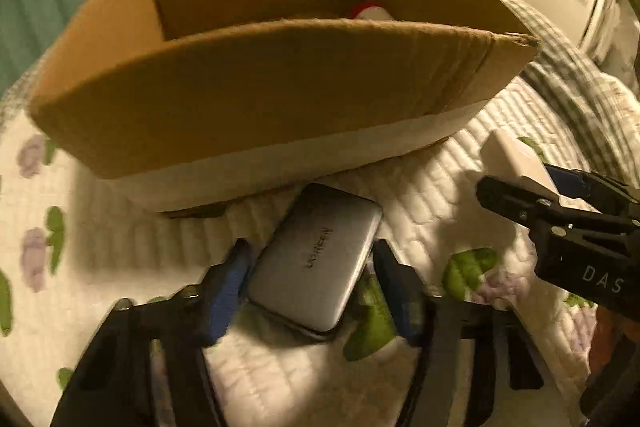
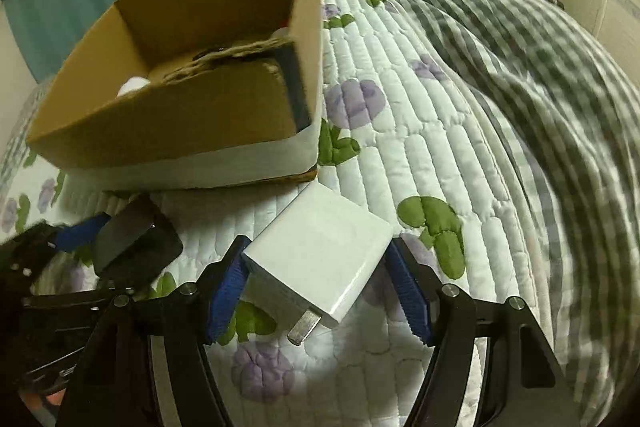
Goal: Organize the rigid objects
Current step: 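Grasp the black power bank with the left tool while the right tool grasps the white plug, then drop the power bank into the box with the left tool while the right tool drops the plug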
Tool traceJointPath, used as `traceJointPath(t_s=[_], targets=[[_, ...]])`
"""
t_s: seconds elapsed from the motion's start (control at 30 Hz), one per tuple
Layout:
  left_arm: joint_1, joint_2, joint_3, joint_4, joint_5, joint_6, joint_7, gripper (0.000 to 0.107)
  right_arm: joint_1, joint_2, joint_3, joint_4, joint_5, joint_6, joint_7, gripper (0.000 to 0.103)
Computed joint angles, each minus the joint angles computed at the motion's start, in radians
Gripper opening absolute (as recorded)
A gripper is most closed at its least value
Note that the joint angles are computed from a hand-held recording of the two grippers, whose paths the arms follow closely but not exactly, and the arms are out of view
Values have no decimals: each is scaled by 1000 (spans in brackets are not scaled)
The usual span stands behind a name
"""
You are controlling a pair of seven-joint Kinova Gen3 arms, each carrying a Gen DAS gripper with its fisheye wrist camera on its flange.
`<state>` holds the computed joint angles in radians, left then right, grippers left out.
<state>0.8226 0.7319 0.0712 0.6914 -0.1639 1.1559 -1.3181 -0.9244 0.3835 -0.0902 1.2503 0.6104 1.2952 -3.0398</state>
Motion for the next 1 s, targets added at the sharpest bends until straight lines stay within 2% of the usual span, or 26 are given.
traceJointPath(t_s=[0.1, 0.2, 0.37, 0.53, 0.63, 0.77, 0.83, 0.9, 1.0], targets=[[26, -20, -34, 30, -1, -21, -8, 50, -3, -7, -6, 3, 10, 9, -9, 68], [86, -53, -135, 66, 47, -32, -24, 45, 37, -20, -98, 11, 61, 41, -42, 68], [163, -140, -218, 151, 26, -54, 91, 43, -1, -29, -133, -26, 100, 93, -50, 68], [219, -239, -193, 210, -134, -60, 215, 42, -79, -31, -134, -136, 168, 208, 9, 68], [260, -264, -214, 178, -194, -28, 255, 42, -189, -18, -46, -251, 203, 286, 89, 68], [234, -257, -189, 42, -206, 37, 261, 42, -296, -53, 100, -335, 202, 272, 195, 68], [201, -232, -120, -51, -269, 71, 268, 43, -312, -44, 115, -416, 216, 293, 272, 68], [166, -198, -59, -144, -307, 101, 264, 43, -278, -25, 55, -508, 282, 319, 353, 68], [115, -131, 57, -283, -390, 128, 254, 43, -186, 15, -82, -647, 378, 342, 475, 68]])
